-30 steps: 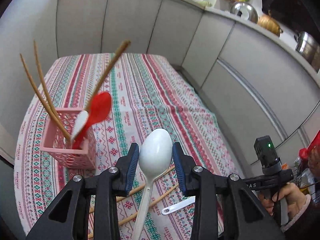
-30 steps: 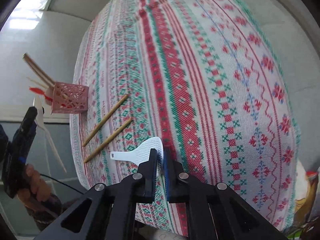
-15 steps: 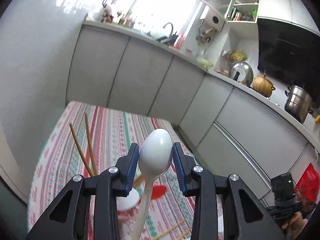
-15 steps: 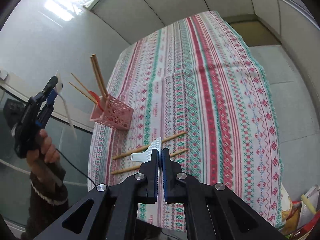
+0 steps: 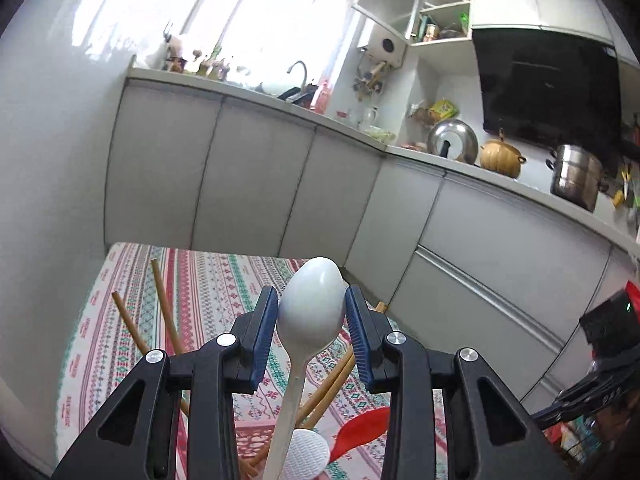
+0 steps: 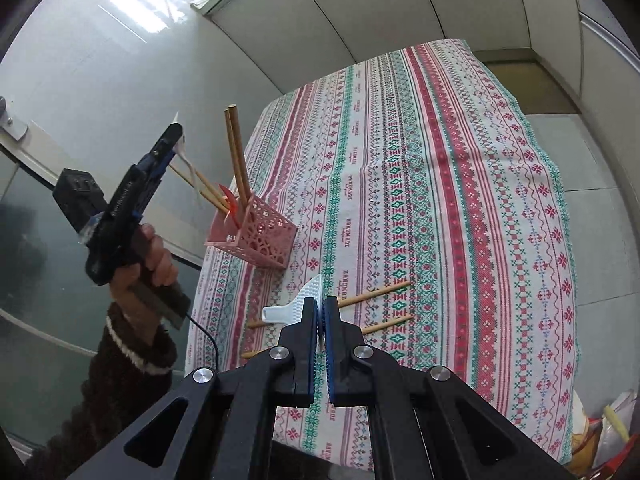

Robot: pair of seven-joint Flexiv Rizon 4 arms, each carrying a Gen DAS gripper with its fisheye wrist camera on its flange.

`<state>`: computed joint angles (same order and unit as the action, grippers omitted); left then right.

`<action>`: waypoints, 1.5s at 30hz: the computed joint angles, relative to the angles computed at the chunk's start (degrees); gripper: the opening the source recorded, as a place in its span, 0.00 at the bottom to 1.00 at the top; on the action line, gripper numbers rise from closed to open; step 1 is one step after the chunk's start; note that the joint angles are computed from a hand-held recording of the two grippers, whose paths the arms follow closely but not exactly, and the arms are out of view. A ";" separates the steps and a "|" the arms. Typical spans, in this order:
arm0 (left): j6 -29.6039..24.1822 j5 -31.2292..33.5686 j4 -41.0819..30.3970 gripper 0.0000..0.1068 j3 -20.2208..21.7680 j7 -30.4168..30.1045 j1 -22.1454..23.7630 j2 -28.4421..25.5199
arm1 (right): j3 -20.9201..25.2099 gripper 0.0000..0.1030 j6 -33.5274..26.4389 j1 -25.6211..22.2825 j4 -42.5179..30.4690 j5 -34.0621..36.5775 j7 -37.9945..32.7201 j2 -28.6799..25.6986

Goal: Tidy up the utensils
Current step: 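Lower the white spoon into the pink basket and open the left tool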

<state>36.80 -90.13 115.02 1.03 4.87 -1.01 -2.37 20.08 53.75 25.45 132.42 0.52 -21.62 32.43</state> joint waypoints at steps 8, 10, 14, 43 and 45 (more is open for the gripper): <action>-7.43 -1.55 -0.35 0.35 0.32 5.07 2.68 -3.28 | -0.20 0.03 0.93 1.09 -0.40 1.26 -0.60 -1.13; -8.41 -1.49 -0.42 0.35 0.23 5.07 3.39 -4.14 | -0.22 0.03 0.81 1.21 -0.58 1.12 -0.88 -1.44; -9.32 -1.19 -0.19 0.35 0.04 5.09 4.42 -5.13 | -0.50 0.03 0.66 1.22 -0.70 1.26 -1.25 -2.27; -8.28 9.99 3.42 0.64 2.20 -2.17 5.30 0.35 | 2.03 0.04 -0.16 -0.97 -3.01 -5.54 3.66 -2.90; -7.27 13.23 3.36 0.67 2.69 -5.42 5.19 1.79 | 2.46 0.03 -1.48 -1.54 -3.68 -7.35 4.19 -2.82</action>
<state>29.52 -76.90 118.38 3.73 -0.55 4.17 -0.58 22.54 52.26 23.90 128.73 -6.83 -17.43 29.62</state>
